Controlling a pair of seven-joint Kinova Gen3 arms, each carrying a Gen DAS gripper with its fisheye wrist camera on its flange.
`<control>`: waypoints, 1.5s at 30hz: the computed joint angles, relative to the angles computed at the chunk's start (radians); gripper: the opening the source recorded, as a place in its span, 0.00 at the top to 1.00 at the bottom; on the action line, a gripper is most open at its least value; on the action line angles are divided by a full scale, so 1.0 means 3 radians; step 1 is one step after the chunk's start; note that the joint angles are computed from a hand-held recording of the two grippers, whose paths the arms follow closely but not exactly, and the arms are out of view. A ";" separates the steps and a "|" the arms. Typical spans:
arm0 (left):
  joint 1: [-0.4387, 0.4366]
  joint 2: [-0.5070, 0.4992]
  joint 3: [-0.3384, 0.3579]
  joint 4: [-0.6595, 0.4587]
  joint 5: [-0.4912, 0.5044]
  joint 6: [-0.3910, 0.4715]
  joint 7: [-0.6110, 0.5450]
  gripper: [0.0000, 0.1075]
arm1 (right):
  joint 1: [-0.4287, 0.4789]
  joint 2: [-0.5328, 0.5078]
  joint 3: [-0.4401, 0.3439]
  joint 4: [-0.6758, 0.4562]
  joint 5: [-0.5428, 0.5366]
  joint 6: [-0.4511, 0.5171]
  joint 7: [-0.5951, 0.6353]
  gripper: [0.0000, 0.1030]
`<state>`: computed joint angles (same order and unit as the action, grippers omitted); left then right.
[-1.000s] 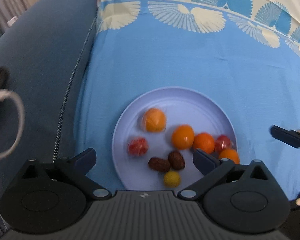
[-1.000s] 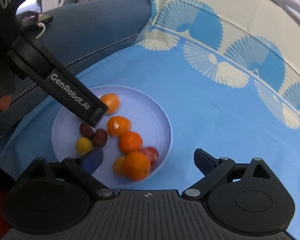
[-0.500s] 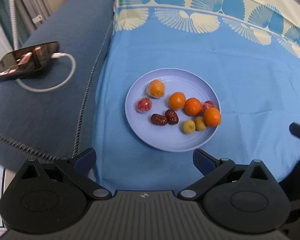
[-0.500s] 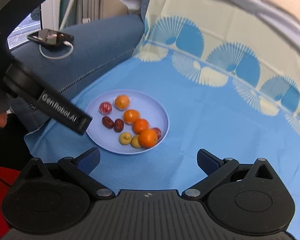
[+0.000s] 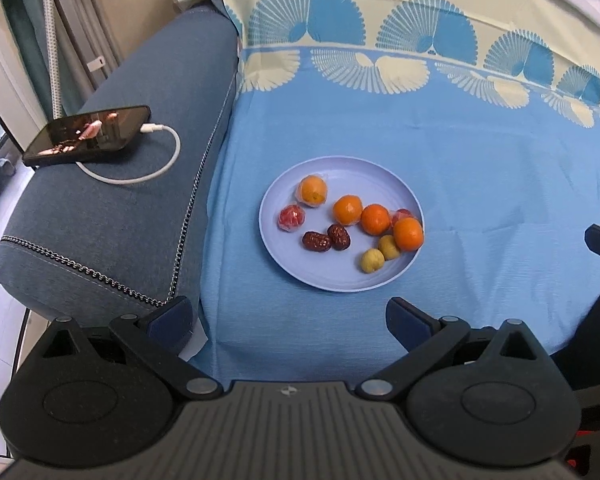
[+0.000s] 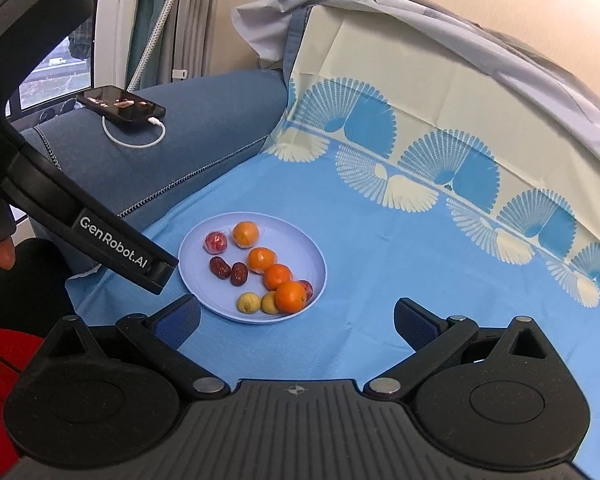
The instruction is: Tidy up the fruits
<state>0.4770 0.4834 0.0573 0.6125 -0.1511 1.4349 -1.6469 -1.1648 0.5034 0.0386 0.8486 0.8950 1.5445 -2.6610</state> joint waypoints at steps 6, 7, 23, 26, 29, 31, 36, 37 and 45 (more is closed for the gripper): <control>0.0008 -0.0049 -0.0002 0.0102 -0.0023 -0.0069 -0.0013 0.04 | -0.0007 0.0010 0.0000 -0.0036 -0.0036 0.0058 -0.0080 0.01; 0.0008 -0.0059 -0.0002 0.0127 -0.0025 -0.0084 -0.0002 0.04 | -0.0007 0.0012 0.0002 -0.0041 -0.0042 0.0066 -0.0088 0.01; -0.0012 -0.0125 0.0036 0.0270 -0.0049 -0.0191 0.0000 0.04 | -0.0014 0.0028 0.0015 -0.0070 -0.0057 0.0094 -0.0094 0.01; -0.0005 -0.0116 0.0030 0.0251 -0.0054 -0.0161 0.0011 0.05 | -0.0015 0.0031 0.0018 -0.0076 -0.0056 0.0098 -0.0091 0.01; -0.0006 -0.0112 0.0029 0.0249 -0.0052 -0.0153 0.0013 0.04 | -0.0019 0.0036 0.0025 -0.0078 -0.0051 0.0102 -0.0107 0.01; -0.0005 -0.0115 0.0030 0.0258 -0.0049 -0.0155 0.0017 0.05 | -0.0016 0.0035 0.0024 -0.0075 -0.0057 0.0102 -0.0112 0.01; -0.0003 -0.0126 0.0029 0.0285 -0.0063 -0.0171 0.0015 0.04 | -0.0017 0.0033 0.0023 -0.0065 -0.0055 0.0096 -0.0129 0.01; -0.0001 -0.0127 0.0027 0.0285 -0.0068 -0.0171 0.0020 0.05 | -0.0014 0.0033 0.0022 -0.0064 -0.0057 0.0095 -0.0131 0.01; 0.0014 -0.0160 0.0027 0.0348 -0.0121 -0.0235 0.0032 0.05 | -0.0017 0.0029 0.0016 -0.0050 -0.0046 0.0091 -0.0136 0.01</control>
